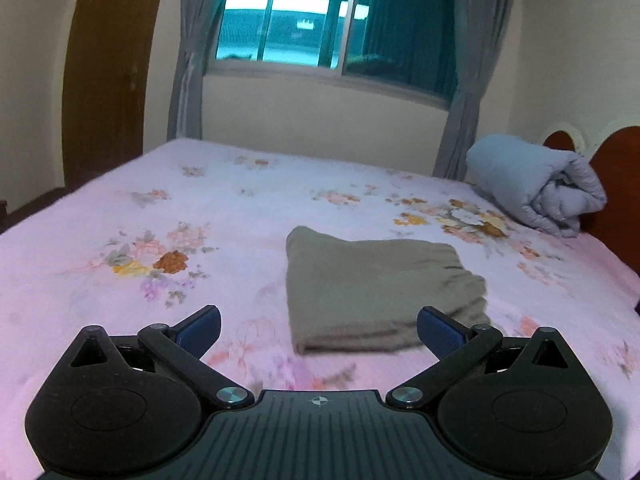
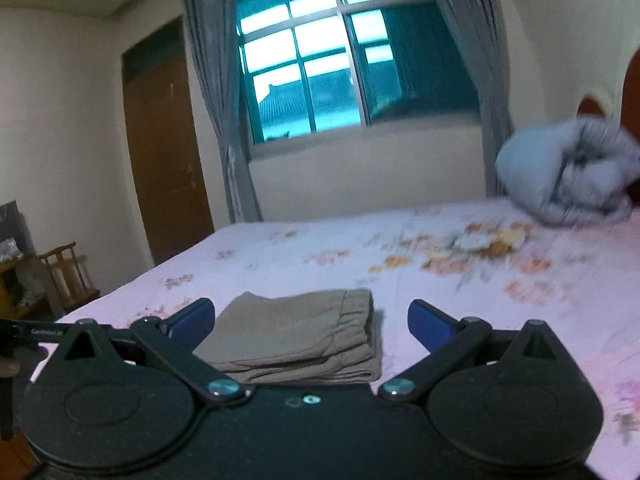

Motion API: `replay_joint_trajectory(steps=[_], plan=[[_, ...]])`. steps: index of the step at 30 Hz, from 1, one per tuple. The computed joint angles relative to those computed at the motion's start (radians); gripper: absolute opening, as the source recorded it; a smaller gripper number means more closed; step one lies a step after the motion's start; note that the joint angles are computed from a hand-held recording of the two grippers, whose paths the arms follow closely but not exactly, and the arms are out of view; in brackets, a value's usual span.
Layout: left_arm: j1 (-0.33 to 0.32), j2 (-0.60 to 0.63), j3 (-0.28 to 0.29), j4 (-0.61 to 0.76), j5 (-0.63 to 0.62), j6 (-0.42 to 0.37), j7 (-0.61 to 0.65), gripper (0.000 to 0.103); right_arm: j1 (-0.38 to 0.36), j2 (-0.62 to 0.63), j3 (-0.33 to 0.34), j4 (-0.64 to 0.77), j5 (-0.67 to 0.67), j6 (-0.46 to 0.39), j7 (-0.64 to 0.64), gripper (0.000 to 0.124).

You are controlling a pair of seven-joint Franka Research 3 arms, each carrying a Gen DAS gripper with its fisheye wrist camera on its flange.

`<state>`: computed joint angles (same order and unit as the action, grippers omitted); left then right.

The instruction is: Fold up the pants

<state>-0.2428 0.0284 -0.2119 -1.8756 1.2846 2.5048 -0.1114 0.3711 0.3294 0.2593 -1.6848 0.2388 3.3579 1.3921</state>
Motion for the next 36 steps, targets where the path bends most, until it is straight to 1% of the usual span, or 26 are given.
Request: replay_joint_trajectory(steps=[1,2,3,5,6,8,10,12,14,16,17,18,20,22,23,24,26,27,28,31,32,34,36], plan=[[-0.010,-0.028,-0.009,-0.034,0.017,-0.016,-0.030,0.103,0.052,-0.025,-0.053,-0.037,0.017,0.036,-0.010,0.097],[-0.018,-0.055,-0.021,-0.066,0.030,-0.033,-0.058,0.103,0.127,-0.054,-0.124,-0.082,0.062,0.080,-0.044,0.097],[-0.023,-0.081,-0.033,-0.098,0.043,-0.044,-0.081,0.103,0.169,-0.074,-0.159,-0.116,0.092,0.106,-0.064,0.097],[-0.031,-0.130,-0.061,-0.158,0.084,-0.074,-0.134,0.103,0.196,-0.115,-0.167,-0.187,0.145,0.154,-0.099,0.097],[-0.032,-0.151,-0.074,-0.182,0.099,-0.083,-0.159,0.103,0.209,-0.126,-0.172,-0.206,0.175,0.161,-0.128,0.097],[-0.039,-0.190,-0.103,-0.228,0.106,-0.119,-0.200,0.103,0.276,-0.149,-0.213,-0.231,0.303,0.135,-0.237,0.097],[-0.047,-0.223,-0.126,-0.271,0.112,-0.129,-0.226,0.103,0.291,-0.180,-0.200,-0.283,0.369,0.162,-0.281,0.097],[-0.059,-0.243,-0.151,-0.300,0.092,-0.161,-0.221,0.103,0.306,-0.195,-0.186,-0.315,0.436,0.202,-0.336,0.097],[-0.069,-0.254,-0.174,-0.321,0.101,-0.183,-0.243,0.103,0.287,-0.210,-0.151,-0.359,0.444,0.229,-0.322,0.097],[-0.083,-0.253,-0.196,-0.330,0.105,-0.222,-0.253,0.103,0.294,-0.211,-0.133,-0.380,0.519,0.259,-0.393,0.097],[-0.090,-0.249,-0.206,-0.335,0.113,-0.239,-0.269,0.103,0.284,-0.212,-0.118,-0.401,0.509,0.268,-0.390,0.097],[-0.098,-0.244,-0.211,-0.339,0.118,-0.251,-0.285,0.103,0.285,-0.214,-0.109,-0.416,0.526,0.281,-0.417,0.097],[-0.114,-0.221,-0.222,-0.336,0.120,-0.298,-0.302,0.103,0.298,-0.198,-0.103,-0.395,0.610,0.281,-0.496,0.097],[-0.128,-0.212,-0.214,-0.324,0.117,-0.315,-0.280,0.103,0.308,-0.182,-0.100,-0.358,0.683,0.285,-0.553,0.097],[-0.132,-0.217,-0.212,-0.328,0.140,-0.317,-0.305,0.103,0.300,-0.186,-0.090,-0.366,0.669,0.289,-0.533,0.097],[-0.134,-0.219,-0.209,-0.329,0.161,-0.316,-0.328,0.103,0.287,-0.184,-0.078,-0.379,0.621,0.308,-0.488,0.097],[-0.136,-0.208,-0.201,-0.318,0.171,-0.309,-0.321,0.103,0.287,-0.163,-0.072,-0.371,0.594,0.362,-0.472,0.097],[-0.138,-0.194,-0.197,-0.306,0.164,-0.312,-0.306,0.103,0.288,-0.157,-0.071,-0.367,0.596,0.371,-0.475,0.097],[-0.140,-0.182,-0.193,-0.299,0.154,-0.311,-0.299,0.103,0.289,-0.152,-0.071,-0.362,0.603,0.361,-0.481,0.097],[-0.147,-0.155,-0.173,-0.280,0.088,-0.308,-0.259,0.103,0.311,-0.136,-0.086,-0.324,0.709,0.317,-0.572,0.097],[-0.149,-0.158,-0.173,-0.284,0.096,-0.313,-0.274,0.103,0.312,-0.134,-0.085,-0.323,0.718,0.323,-0.573,0.097],[-0.151,-0.166,-0.173,-0.296,0.121,-0.314,-0.302,0.103,0.295,-0.141,-0.073,-0.345,0.674,0.336,-0.516,0.097],[-0.157,-0.163,-0.179,-0.295,0.132,-0.334,-0.302,0.103,0.298,-0.142,-0.073,-0.350,0.675,0.343,-0.515,0.097]])
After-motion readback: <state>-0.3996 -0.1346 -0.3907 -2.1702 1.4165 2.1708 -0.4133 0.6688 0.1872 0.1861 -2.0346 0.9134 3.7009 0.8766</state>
